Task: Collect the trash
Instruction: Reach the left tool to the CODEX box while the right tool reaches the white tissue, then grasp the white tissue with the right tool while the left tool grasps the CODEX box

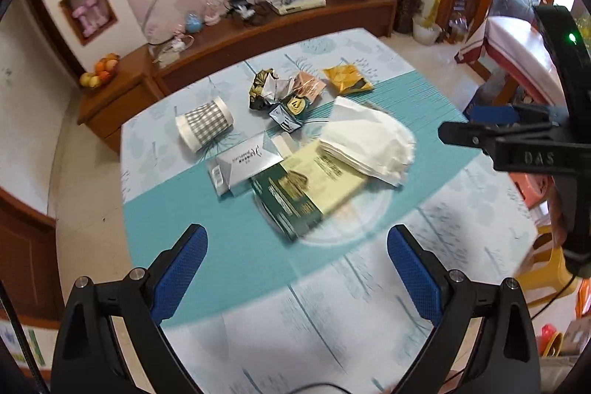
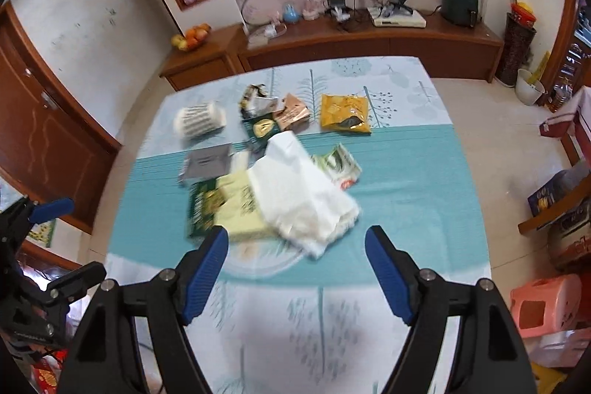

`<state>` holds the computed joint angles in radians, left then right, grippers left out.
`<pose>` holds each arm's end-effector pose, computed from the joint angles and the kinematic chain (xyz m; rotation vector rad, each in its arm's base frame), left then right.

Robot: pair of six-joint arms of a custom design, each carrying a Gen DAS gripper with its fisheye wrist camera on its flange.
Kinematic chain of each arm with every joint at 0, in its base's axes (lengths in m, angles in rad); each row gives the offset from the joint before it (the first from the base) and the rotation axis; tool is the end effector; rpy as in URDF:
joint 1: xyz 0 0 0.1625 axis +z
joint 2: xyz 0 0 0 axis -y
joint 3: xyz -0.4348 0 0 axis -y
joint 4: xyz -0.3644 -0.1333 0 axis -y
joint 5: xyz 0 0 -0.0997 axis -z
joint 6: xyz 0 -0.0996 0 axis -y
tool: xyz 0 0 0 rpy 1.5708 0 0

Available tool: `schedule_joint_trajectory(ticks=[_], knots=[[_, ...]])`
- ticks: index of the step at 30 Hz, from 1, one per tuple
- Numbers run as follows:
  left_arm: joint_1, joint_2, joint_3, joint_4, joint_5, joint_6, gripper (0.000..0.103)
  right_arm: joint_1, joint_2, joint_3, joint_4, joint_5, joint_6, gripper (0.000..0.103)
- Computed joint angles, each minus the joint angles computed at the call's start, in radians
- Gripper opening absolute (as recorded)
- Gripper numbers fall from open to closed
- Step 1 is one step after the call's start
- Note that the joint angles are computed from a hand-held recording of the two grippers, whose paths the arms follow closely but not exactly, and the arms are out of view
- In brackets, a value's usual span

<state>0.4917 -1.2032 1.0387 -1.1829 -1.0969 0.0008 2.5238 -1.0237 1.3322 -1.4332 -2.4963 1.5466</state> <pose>-0.4386 -0.4377 0.5194 1.4090 2.2127 -0.0727 0.5508 -0.3255 0.3261 -0.4215 -2.2635 0.9193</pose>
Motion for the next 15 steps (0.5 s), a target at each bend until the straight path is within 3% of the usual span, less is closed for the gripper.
schedule_joint_trajectory(ticks=[9,15], knots=[[0.11,0.116,-0.005,-0.064,-0.045,0.118,0.097,-0.166,-0.062,0.145,-0.268,0.083,-0.29,0.077],[0.145,0.163,-0.049,-0.021,-0.093,0.178,0.097,-0.218,-0.053,0.162,-0.315,0.167,-0.425,0.077]])
